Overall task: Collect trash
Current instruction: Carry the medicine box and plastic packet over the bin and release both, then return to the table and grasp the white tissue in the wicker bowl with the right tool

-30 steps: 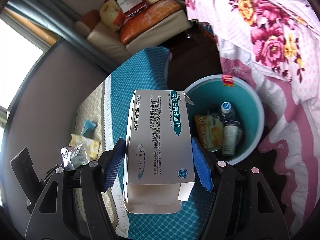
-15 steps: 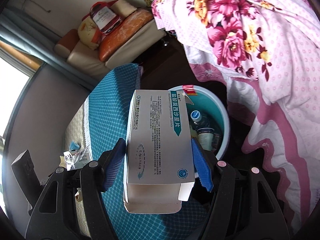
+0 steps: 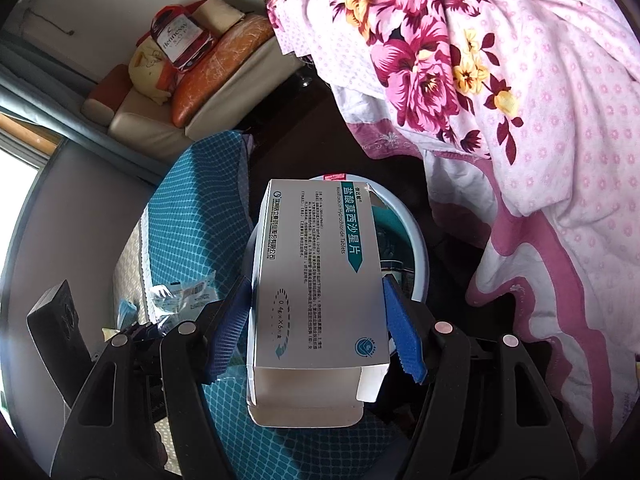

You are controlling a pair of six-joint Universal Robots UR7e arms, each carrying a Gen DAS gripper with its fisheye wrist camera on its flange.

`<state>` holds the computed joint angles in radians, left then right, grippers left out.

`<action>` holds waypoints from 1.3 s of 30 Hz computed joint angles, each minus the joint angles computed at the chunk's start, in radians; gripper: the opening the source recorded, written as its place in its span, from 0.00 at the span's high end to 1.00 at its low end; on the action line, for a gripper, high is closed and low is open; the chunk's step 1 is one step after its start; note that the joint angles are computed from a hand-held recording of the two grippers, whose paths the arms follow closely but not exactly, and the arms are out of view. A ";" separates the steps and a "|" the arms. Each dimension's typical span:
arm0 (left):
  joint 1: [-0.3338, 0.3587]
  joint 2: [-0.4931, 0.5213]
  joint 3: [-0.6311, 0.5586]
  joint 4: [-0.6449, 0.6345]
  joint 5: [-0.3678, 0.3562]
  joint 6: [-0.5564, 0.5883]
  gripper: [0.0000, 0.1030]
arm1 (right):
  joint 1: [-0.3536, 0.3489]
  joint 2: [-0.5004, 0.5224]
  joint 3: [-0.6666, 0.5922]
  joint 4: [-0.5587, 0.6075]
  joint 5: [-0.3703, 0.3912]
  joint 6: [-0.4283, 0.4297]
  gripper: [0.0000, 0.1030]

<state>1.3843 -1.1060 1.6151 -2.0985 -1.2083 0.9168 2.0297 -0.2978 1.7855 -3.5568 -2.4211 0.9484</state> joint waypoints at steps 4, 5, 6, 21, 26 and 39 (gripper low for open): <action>-0.003 -0.001 0.029 -0.029 0.010 0.007 0.28 | -0.009 0.001 0.001 0.006 0.007 0.007 0.39; -0.002 -0.004 0.035 -0.047 0.010 0.012 0.21 | -0.009 0.001 -0.003 0.015 0.005 0.009 0.39; 0.000 -0.006 0.040 -0.064 0.008 0.016 0.20 | -0.008 0.001 -0.008 0.030 0.000 0.012 0.39; 0.049 -0.002 -0.075 0.011 -0.013 -0.021 0.09 | -0.009 0.032 -0.129 0.286 -0.021 0.045 0.29; 0.058 -0.013 -0.095 0.046 -0.019 -0.019 0.09 | 0.000 0.035 -0.151 0.354 -0.034 0.071 0.27; 0.112 -0.053 -0.166 0.094 -0.041 0.003 0.09 | 0.045 0.063 -0.244 0.463 -0.025 0.071 0.27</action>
